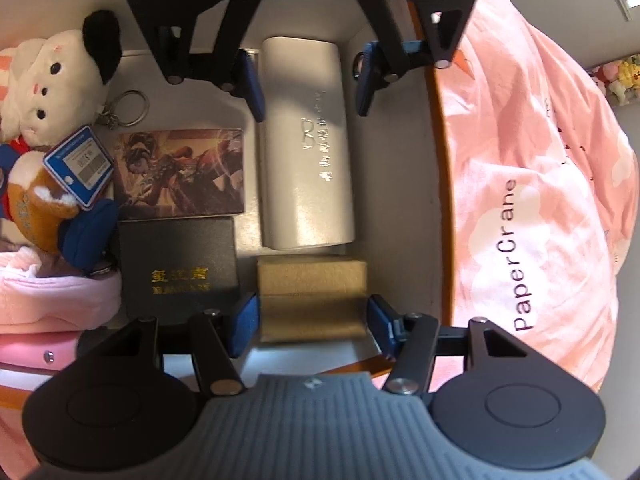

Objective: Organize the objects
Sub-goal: 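Lower the white case and brown box into the orange box and open both tools, then withdraw both tools up from the orange box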

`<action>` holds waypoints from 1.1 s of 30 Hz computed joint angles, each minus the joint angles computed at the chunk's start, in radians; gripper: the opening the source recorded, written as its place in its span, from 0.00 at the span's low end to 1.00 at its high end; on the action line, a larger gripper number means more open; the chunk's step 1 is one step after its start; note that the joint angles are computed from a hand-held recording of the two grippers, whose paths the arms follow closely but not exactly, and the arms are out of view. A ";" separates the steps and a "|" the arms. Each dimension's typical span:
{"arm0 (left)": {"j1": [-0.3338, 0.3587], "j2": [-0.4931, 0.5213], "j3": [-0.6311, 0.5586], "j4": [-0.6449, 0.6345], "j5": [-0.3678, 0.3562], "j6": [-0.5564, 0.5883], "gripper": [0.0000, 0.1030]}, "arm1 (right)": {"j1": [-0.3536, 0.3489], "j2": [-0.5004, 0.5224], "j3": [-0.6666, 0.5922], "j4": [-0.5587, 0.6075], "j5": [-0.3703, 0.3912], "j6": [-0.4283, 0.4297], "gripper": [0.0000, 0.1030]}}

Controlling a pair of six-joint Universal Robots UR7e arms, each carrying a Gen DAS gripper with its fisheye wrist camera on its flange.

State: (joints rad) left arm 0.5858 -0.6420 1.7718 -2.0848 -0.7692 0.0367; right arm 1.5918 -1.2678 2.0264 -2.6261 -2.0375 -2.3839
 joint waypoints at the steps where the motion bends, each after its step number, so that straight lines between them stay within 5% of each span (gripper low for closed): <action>1: -0.002 -0.002 0.004 0.000 0.000 -0.004 0.68 | 0.002 0.001 -0.004 0.001 0.007 0.012 0.59; 5: -0.010 -0.009 0.016 -0.002 0.001 -0.023 0.67 | 0.012 0.008 -0.029 0.050 -0.003 0.079 0.54; 13: -0.033 -0.015 0.060 -0.035 0.083 -0.043 0.38 | -0.004 0.010 -0.027 0.015 0.022 0.050 0.35; 18: -0.047 -0.028 0.056 -0.002 0.046 -0.095 0.38 | -0.010 -0.009 -0.024 0.029 0.047 0.063 0.31; 29: -0.177 -0.062 0.086 -0.165 0.012 -0.167 0.44 | -0.050 -0.100 -0.198 0.419 0.194 0.491 0.32; 33: -0.200 -0.031 0.050 -0.286 0.004 -0.161 0.44 | -0.119 -0.171 -0.180 0.409 0.279 0.583 0.32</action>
State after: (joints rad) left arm 0.3857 -0.6725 1.8217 -2.3706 -0.7649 -0.1246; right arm 1.4731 -1.4392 1.8463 -2.2170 -1.7589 -1.8010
